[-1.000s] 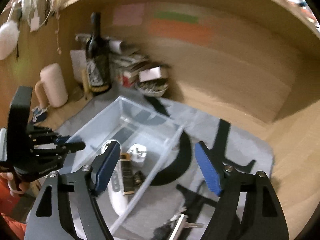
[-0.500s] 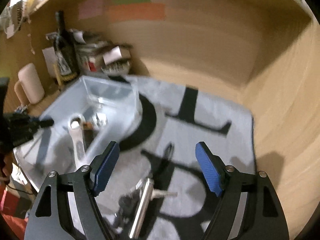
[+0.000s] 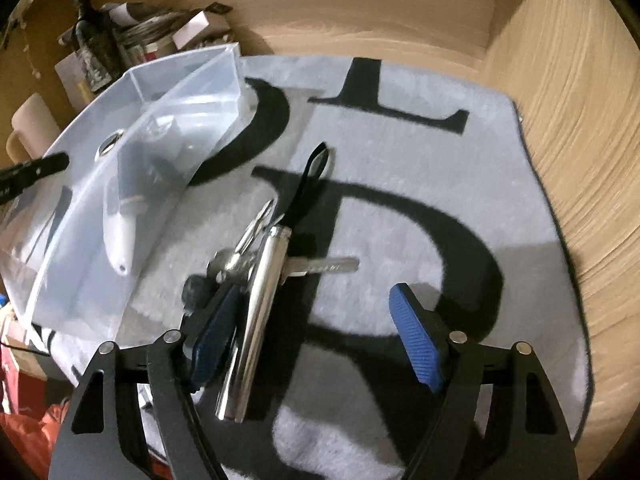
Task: Organize rigid objects
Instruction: 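Grasp the silver metal tube with the right gripper, then lower the silver tube into the clear box beside the massager and release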
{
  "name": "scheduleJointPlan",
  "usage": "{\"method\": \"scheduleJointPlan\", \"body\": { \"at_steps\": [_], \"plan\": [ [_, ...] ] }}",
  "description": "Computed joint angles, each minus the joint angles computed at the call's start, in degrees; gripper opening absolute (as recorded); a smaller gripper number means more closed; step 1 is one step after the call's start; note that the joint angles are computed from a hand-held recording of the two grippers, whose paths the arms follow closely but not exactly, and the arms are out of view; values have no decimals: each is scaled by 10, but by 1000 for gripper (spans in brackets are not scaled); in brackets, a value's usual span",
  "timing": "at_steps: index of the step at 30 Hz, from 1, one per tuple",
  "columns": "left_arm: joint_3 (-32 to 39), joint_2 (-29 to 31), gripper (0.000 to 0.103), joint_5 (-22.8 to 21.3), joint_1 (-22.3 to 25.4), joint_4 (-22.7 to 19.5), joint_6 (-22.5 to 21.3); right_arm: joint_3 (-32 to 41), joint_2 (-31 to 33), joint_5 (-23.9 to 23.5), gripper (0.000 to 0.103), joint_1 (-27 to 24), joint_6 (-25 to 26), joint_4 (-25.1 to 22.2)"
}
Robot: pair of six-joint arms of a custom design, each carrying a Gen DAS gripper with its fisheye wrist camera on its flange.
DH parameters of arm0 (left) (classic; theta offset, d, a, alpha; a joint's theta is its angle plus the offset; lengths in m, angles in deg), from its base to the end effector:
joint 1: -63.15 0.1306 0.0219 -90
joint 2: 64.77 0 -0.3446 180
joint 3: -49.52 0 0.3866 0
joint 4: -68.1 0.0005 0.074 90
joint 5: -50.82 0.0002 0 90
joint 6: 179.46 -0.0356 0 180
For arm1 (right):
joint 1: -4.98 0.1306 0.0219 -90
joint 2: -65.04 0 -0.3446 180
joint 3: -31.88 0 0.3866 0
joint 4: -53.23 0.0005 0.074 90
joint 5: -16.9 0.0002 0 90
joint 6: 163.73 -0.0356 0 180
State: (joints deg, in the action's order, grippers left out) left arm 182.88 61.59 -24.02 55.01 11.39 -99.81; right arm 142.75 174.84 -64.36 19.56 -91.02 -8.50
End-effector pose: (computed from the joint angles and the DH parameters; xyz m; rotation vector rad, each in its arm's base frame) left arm 0.6716 -0.1060 0.3724 0.5049 2.3675 -0.3046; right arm 0.5613 0.1399 0.3668 0.1139 2.6067 -0.0042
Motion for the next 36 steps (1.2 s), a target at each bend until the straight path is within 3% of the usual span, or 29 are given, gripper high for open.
{"method": "scheduleJointPlan", "body": {
  "at_steps": [3,8,10,23,36],
  "plan": [
    [0,0,11,0,1,0,-1,-7,-4,10,57,8,11,4],
    [0,0,11,1,2,0,-2,-19,-15,4,18,12,22,14],
    [-2,-1,11,0,1,1,-2,-21,-17,1,14,10,21,17],
    [-8,-5,11,-1,1,3,-2,-7,-34,15,14,2,17,67],
    [-12,-8,11,-1,1,5,-2,116,13,18,14,23,81,110]
  ]
}}
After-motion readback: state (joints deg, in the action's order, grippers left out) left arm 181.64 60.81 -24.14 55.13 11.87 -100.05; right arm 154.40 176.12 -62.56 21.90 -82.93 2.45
